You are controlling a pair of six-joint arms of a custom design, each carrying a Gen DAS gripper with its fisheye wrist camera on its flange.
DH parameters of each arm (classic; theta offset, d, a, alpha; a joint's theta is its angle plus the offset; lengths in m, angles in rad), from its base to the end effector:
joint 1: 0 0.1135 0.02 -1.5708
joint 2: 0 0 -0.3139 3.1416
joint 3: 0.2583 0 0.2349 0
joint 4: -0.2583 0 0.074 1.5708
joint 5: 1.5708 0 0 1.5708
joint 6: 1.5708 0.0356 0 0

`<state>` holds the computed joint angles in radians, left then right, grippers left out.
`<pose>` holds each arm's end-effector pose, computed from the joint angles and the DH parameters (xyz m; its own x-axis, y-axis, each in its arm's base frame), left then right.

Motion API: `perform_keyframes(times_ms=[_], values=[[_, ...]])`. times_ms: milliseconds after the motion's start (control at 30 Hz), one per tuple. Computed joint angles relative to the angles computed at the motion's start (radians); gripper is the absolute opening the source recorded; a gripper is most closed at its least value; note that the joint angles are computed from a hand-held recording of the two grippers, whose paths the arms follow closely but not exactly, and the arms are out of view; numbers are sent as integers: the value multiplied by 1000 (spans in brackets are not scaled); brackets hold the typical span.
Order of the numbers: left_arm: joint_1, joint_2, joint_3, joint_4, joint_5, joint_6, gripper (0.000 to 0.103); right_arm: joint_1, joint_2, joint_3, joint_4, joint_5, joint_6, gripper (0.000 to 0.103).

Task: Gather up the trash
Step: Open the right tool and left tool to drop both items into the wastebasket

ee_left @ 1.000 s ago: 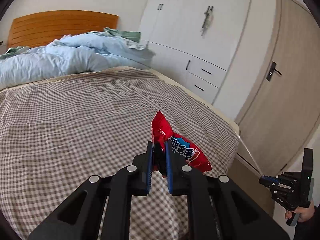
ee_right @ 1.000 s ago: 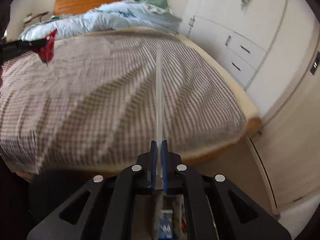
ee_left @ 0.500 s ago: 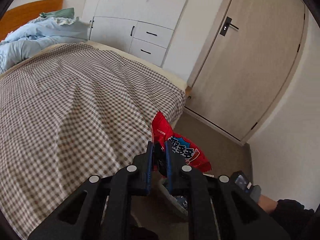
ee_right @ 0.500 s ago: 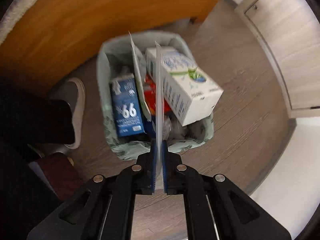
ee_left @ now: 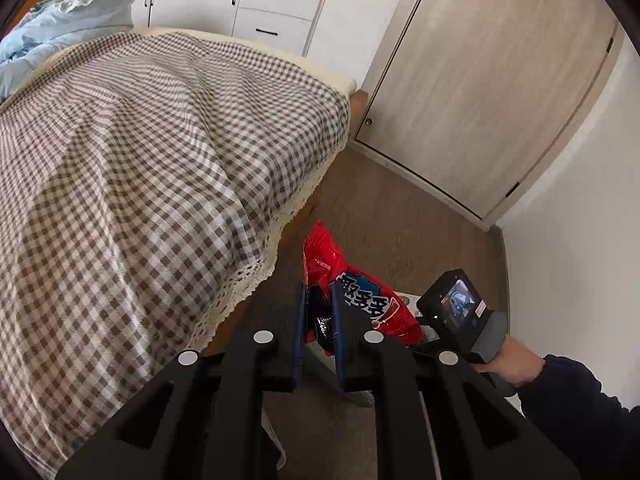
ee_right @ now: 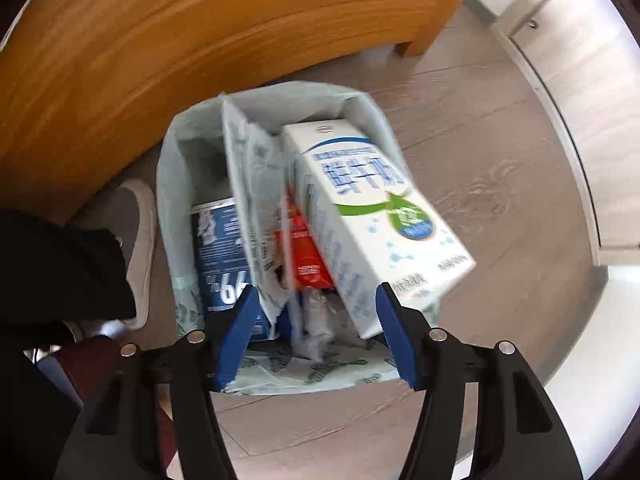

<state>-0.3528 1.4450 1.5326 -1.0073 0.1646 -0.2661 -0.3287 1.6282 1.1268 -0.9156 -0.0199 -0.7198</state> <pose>0.2492 -0.0980 0.4178 -0.8343 0.0308 -0.5505 0.2225 0.9323 -0.2851 0.2679 -0.0906 0.2620 -0.9142 -0.3846 -0.1282 -0.3760 0.9226 -0.0862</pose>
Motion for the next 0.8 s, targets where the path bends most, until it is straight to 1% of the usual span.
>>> perform_keyframes(times_ms=[100,167,200,300,367,400,433,467,500,567,600,667,700,767,800], values=[[-43,80,7,6,-22,-27,10,-63,-29,40,-39,-61,4,59],[-63,152,12,5,-4,-59,10,-107,-43,101,-86,-123,6,59],[-71,199,14,0,9,-75,10,-140,-53,128,-105,-155,4,59],[-105,350,26,-7,-1,-123,10,-236,-59,199,-170,-257,5,65],[-115,465,47,5,38,-153,10,-287,-58,227,-206,-298,-10,65],[-121,521,70,3,58,-165,10,-309,-60,233,-213,-307,-15,65],[-135,562,87,8,53,-176,10,-329,-56,241,-223,-313,-22,65],[-155,601,109,10,34,-180,10,-344,-51,249,-234,-315,-29,65],[-175,635,127,20,14,-165,10,-326,-68,226,-218,-302,-3,65],[-207,718,190,1,-34,-136,11,-335,-62,234,-222,-286,1,65],[-216,745,190,11,-53,-133,12,-341,-60,233,-221,-280,2,65],[-220,800,194,36,-67,-97,17,-345,-58,236,-224,-270,9,65],[-225,821,186,51,-90,-82,18,-345,-58,233,-229,-269,11,65],[-220,841,149,123,-122,-64,18,-335,-61,213,-217,-255,13,65],[-213,860,149,126,-128,-60,18,-326,-66,203,-209,-246,16,65]])
